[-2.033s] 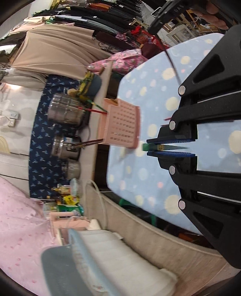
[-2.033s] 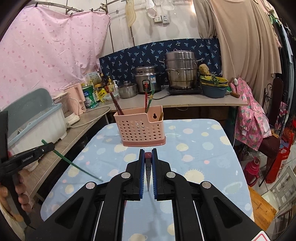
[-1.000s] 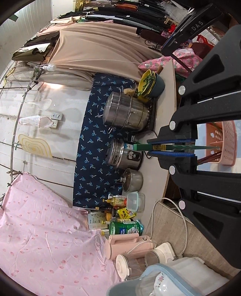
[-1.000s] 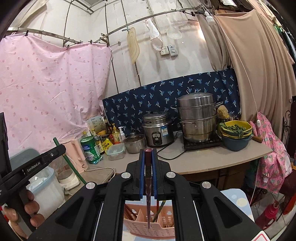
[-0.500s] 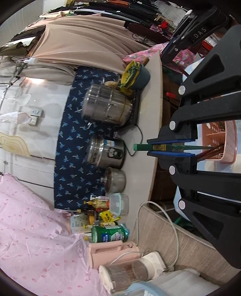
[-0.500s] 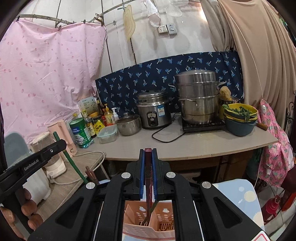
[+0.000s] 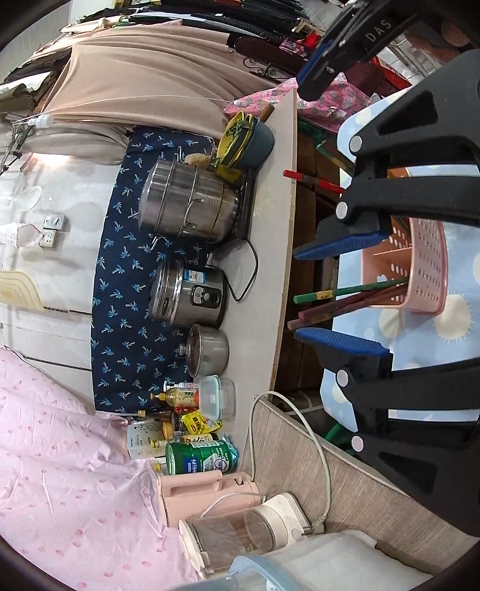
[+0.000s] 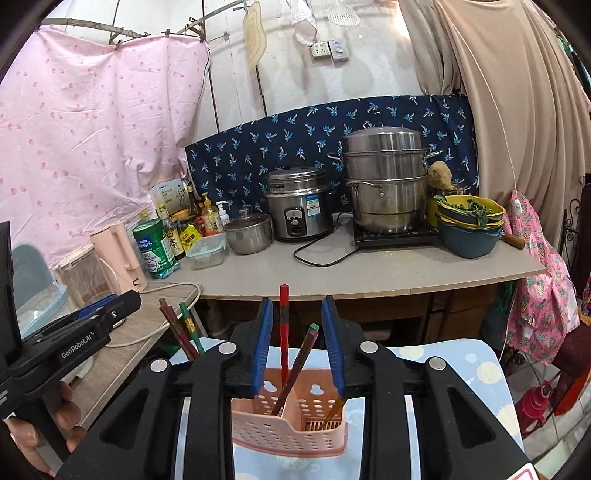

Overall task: Organize utensils
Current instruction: 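Move both open tools back over the two red chopsticks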

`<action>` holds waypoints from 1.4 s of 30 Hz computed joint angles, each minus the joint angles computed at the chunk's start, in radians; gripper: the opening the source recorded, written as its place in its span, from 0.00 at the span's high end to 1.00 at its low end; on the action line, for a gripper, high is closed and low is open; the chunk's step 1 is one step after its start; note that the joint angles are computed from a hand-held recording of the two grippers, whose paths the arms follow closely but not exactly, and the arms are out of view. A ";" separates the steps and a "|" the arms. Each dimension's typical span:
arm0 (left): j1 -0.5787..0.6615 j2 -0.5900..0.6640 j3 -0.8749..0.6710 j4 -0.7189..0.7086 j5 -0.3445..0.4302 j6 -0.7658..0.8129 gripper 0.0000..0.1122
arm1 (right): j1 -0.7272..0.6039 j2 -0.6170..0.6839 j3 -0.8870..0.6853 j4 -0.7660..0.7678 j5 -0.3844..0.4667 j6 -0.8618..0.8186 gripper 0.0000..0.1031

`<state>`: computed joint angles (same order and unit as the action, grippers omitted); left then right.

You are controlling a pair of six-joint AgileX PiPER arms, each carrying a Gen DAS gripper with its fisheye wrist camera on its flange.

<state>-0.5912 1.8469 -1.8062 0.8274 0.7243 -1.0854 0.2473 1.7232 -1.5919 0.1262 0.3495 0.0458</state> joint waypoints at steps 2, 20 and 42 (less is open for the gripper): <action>-0.017 -0.025 0.034 0.022 0.013 -0.021 0.68 | 0.006 -0.037 0.046 -0.023 -0.012 0.017 0.69; -0.267 -0.256 0.390 0.163 0.215 -0.243 0.68 | 0.147 -0.445 0.547 -0.297 -0.042 0.298 0.64; -0.517 -0.403 0.740 0.142 0.350 -0.509 0.55 | 0.456 -0.739 0.928 -0.776 0.142 0.876 0.58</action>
<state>-1.1085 1.4438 -1.0661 0.9696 1.0744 -1.5940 0.7038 0.9839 -0.6635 -0.6503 0.4911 0.9219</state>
